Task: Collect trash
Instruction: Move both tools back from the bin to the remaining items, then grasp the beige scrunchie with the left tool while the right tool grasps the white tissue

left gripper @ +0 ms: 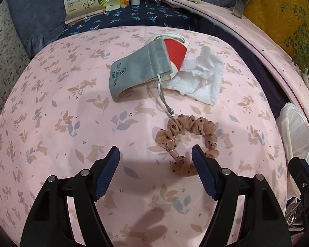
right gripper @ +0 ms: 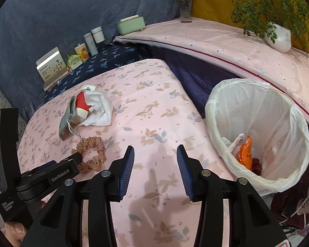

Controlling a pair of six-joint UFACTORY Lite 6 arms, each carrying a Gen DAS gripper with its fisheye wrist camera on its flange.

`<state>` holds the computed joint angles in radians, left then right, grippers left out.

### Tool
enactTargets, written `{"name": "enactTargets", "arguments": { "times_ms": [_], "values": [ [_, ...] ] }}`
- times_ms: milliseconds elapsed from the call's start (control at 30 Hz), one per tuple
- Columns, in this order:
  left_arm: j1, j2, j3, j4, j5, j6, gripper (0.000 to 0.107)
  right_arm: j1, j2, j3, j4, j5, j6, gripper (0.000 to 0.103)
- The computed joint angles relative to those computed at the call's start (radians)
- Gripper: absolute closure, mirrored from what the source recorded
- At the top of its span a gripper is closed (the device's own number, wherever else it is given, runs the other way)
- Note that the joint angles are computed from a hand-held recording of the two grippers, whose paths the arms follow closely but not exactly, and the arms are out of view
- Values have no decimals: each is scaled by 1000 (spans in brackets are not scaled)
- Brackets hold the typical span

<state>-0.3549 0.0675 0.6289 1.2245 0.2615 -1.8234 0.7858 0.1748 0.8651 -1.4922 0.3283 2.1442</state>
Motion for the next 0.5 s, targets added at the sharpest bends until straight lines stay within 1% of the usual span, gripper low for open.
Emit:
{"name": "enactTargets", "arguments": {
  "times_ms": [67,133,200,267,300,333,367,400,433,500],
  "values": [
    [18,25,13,18,-25,-6,43,0,39,33,0,-8,-5,61],
    [39,56,30,21,-63,10,53,-2,74,65,-2,-18,-6,61],
    [47,80,44,35,-77,5,57,-4,101,88,-2,-25,-10,61],
    [41,88,47,125,-67,-72,69,-4,128,115,13,-30,-28,61],
    [42,90,49,139,-70,-76,78,-5,139,127,23,-32,-42,61],
    [48,89,49,144,-81,-71,92,-4,152,141,34,-34,-55,61],
    [63,82,45,129,-110,-41,96,-5,163,153,43,-37,-66,61],
    [80,66,36,75,-143,21,98,-5,176,169,57,-38,-80,61],
    [89,45,22,60,-161,41,99,-5,189,185,70,-40,-93,61],
    [81,-7,-5,71,-144,41,99,-4,208,208,83,-43,-109,61]
  ]
}}
